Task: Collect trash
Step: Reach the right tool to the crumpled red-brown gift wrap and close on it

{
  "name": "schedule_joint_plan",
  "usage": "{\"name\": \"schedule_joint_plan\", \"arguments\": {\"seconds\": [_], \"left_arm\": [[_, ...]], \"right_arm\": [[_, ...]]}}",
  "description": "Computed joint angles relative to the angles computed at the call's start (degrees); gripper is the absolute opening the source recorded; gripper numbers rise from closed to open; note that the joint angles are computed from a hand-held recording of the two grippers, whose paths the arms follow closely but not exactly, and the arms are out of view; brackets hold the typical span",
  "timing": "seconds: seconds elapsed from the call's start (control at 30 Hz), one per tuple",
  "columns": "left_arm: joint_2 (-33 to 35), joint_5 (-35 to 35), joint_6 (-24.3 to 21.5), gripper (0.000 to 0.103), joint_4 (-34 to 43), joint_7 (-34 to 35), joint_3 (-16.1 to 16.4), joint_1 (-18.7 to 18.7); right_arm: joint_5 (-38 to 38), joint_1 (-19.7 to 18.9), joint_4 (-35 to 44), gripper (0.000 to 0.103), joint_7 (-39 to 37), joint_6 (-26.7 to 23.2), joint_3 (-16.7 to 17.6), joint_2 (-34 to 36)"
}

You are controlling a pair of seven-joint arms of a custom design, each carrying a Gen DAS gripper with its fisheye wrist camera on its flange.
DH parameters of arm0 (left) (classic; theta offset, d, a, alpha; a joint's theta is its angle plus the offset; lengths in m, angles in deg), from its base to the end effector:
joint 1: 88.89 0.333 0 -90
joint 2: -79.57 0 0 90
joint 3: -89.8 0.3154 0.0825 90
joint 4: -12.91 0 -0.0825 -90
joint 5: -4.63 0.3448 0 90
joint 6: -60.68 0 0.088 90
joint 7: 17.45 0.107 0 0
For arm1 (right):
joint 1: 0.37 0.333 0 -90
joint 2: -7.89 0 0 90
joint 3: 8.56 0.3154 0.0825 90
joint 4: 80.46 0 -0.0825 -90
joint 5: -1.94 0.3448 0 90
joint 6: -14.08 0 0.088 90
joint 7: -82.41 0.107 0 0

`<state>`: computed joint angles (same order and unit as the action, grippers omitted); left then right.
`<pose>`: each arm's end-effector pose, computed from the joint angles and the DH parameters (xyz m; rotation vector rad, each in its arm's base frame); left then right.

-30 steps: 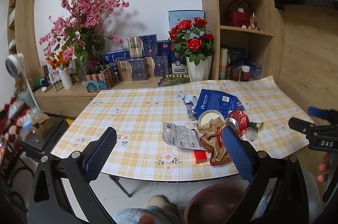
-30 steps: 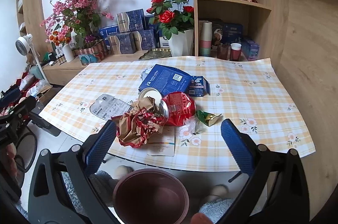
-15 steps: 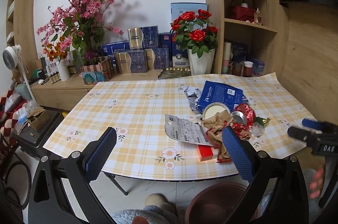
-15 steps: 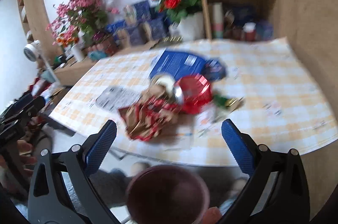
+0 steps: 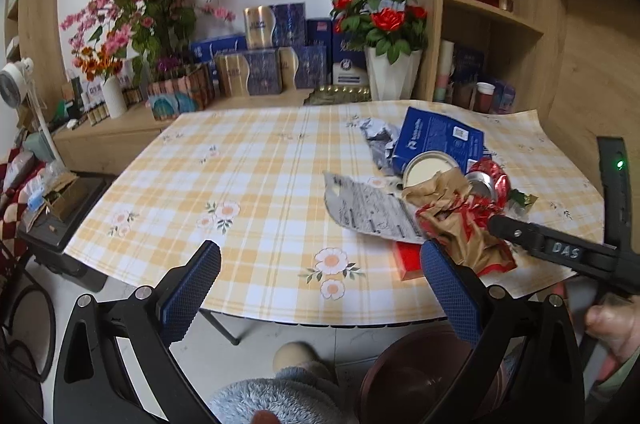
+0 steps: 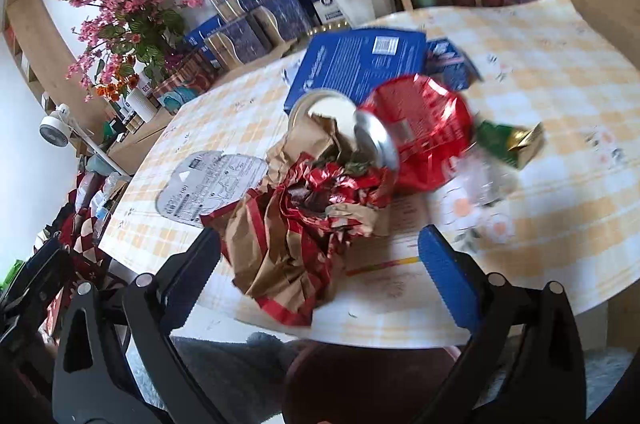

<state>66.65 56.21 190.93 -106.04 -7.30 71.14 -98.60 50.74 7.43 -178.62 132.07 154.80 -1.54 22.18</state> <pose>0.4369 -0.2300 0.5856 -1.9137 1.2376 -0.6076 0.6167 0.1548 0.5112 -1.9196 1.2647 -0.0056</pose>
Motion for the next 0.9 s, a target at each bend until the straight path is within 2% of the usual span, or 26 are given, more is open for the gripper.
{"name": "schedule_joint_plan", "arguments": {"seconds": [0.1,0.13,0.2,0.33,0.47,0.53,0.67,0.9], "left_arm": [[-0.64,-1.78,3.57,0.098,-1.92,-1.12,1.27,0.34],[-0.67,-2.24,4.13,0.098,-2.33,-1.46,1.37,0.62],[-0.41,-2.78,3.75,0.098,-2.32,-1.55,1.16,1.02],[0.05,-2.69,4.78,0.098,-2.61,-1.76,1.08,1.38],[0.59,-2.74,5.37,0.098,-2.4,-1.02,1.06,1.32],[0.83,-2.55,5.79,0.098,-2.28,-0.66,1.1,1.28],[0.98,-2.42,6.73,0.098,-2.35,-1.13,1.46,1.5],[0.67,-6.49,13.38,0.098,-4.81,-2.1,3.08,2.71]], "right_arm": [[-1.33,0.88,0.79,0.095,1.76,1.38,0.21,1.88],[-1.43,1.05,0.92,0.09,2.19,2.27,0.4,2.39],[-1.02,0.99,1.46,0.088,2.84,3.09,0.97,3.46],[1.95,-0.68,3.62,0.084,3.31,0.4,2.26,5.57],[4.99,-2.07,4.3,0.07,1.71,-3.09,2.96,5.96],[7.52,-2.66,3.27,0.068,-0.71,-3.41,3.25,4.89],[13.61,-3.31,1.73,0.066,-6.32,-4.43,3.0,2.74],[18.31,-2.2,1.02,0.066,-11.35,-1.77,1.23,0.52]]}}
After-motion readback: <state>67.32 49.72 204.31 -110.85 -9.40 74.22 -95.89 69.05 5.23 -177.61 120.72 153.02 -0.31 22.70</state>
